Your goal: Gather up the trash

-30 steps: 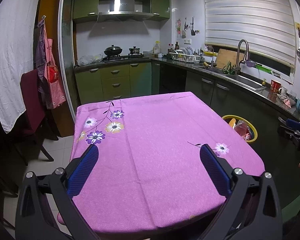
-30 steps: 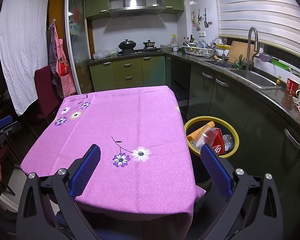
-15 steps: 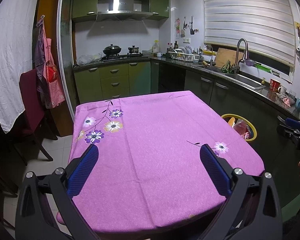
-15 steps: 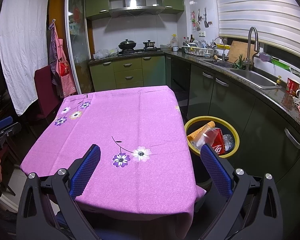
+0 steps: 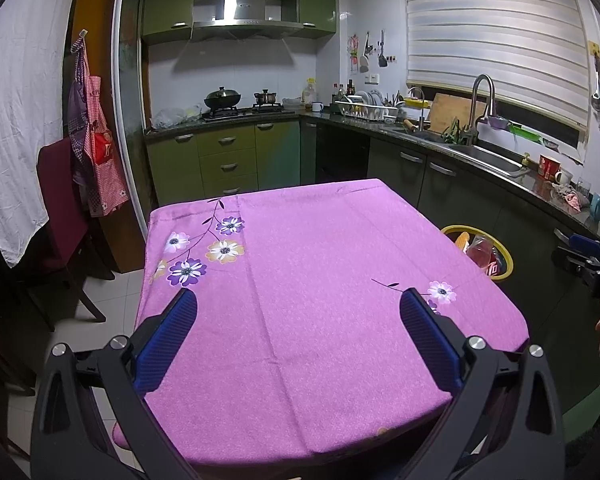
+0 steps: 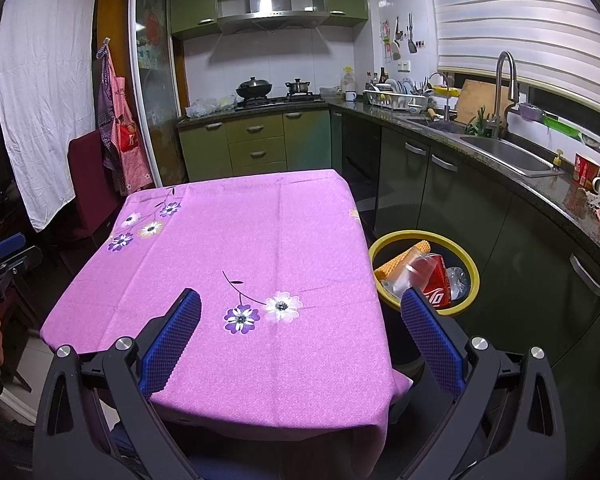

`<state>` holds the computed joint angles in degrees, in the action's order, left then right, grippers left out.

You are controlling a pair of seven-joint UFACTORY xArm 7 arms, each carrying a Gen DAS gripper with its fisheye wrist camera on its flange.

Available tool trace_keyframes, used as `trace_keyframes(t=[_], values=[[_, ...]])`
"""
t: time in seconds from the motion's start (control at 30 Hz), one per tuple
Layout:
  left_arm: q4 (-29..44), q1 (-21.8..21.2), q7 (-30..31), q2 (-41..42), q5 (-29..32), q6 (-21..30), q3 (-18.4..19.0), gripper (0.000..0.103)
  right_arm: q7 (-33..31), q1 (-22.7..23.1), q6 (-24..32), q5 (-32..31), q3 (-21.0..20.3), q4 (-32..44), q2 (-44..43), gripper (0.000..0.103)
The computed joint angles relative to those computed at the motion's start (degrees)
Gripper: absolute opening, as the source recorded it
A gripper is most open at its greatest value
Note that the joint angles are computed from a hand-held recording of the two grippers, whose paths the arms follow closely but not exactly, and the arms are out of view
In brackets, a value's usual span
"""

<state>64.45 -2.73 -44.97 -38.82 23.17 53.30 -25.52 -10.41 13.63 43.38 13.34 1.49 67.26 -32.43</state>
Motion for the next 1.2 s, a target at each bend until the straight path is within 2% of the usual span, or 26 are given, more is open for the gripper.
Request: trace_keyframes(t=[1.2], values=[[-0.13, -0.73, -0.81, 0.98, -0.36, -0.74, 0.86, 0.097, 1.87, 0.12, -0.54, -0.83, 0.85, -1.28, 0.07, 0.099]])
